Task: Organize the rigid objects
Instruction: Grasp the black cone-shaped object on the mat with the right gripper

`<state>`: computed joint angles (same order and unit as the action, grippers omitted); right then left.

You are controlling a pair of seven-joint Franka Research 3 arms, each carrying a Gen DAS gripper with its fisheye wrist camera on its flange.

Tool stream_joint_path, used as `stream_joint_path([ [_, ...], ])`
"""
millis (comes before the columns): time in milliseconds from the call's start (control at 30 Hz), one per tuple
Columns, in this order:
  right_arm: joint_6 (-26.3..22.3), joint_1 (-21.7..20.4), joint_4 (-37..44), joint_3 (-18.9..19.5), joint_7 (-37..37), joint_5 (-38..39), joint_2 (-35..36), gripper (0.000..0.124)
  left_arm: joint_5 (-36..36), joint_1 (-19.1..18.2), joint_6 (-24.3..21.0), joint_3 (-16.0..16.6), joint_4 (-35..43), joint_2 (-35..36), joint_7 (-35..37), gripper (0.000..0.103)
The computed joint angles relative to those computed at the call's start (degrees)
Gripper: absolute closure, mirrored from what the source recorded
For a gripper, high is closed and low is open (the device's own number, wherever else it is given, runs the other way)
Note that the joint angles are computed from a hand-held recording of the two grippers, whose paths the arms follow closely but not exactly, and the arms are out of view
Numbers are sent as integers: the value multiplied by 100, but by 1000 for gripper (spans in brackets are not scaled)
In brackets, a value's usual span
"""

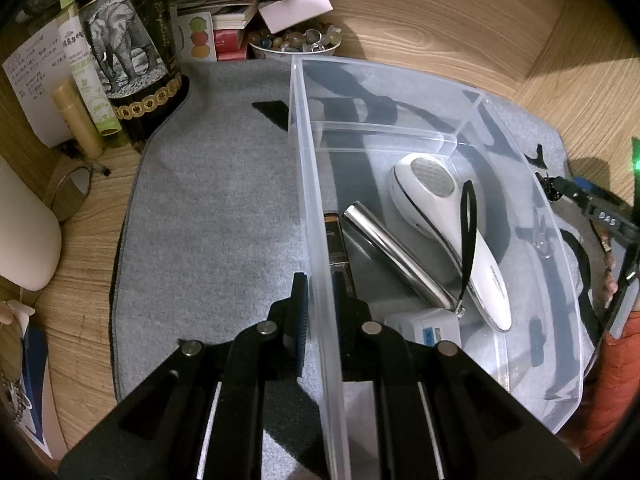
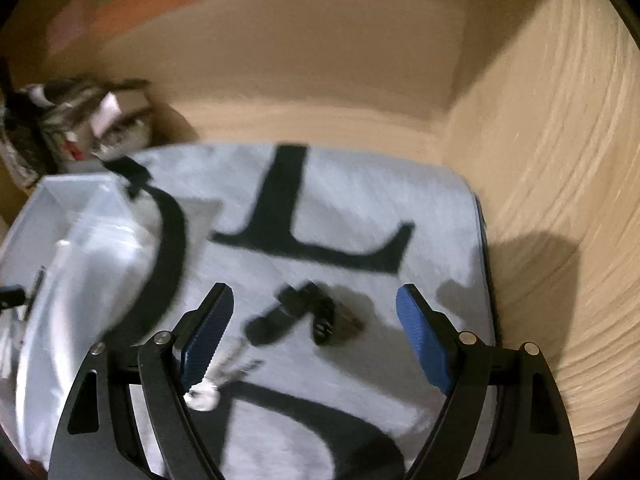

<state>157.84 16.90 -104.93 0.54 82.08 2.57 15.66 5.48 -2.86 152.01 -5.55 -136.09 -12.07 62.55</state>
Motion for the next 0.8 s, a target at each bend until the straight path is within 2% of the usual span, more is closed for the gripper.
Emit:
stream_joint_path([
  [167, -201, -75, 102, -47, 56, 48, 168, 45, -35, -6, 6, 9, -15, -11, 23, 93],
  [267, -333, -146, 251, 24, -54, 204, 285, 59, -43, -4, 10, 11, -28, -21, 27, 93],
  [333, -407, -163, 292, 54, -157, 277, 312, 81, -54, -6, 11, 12, -28, -21, 31, 93],
  [400, -464, -151, 328, 62, -235, 287, 338, 90, -49, -3, 8, 11, -32, -25, 32, 93],
  [700, 134, -66, -109, 22, -272, 190, -52, 90, -48, -1, 6, 8, -23, -17, 26, 93],
  [800, 334, -127, -260, 179, -521, 421, -273, 90, -40, 1, 2, 6, -22, -18, 23, 93],
])
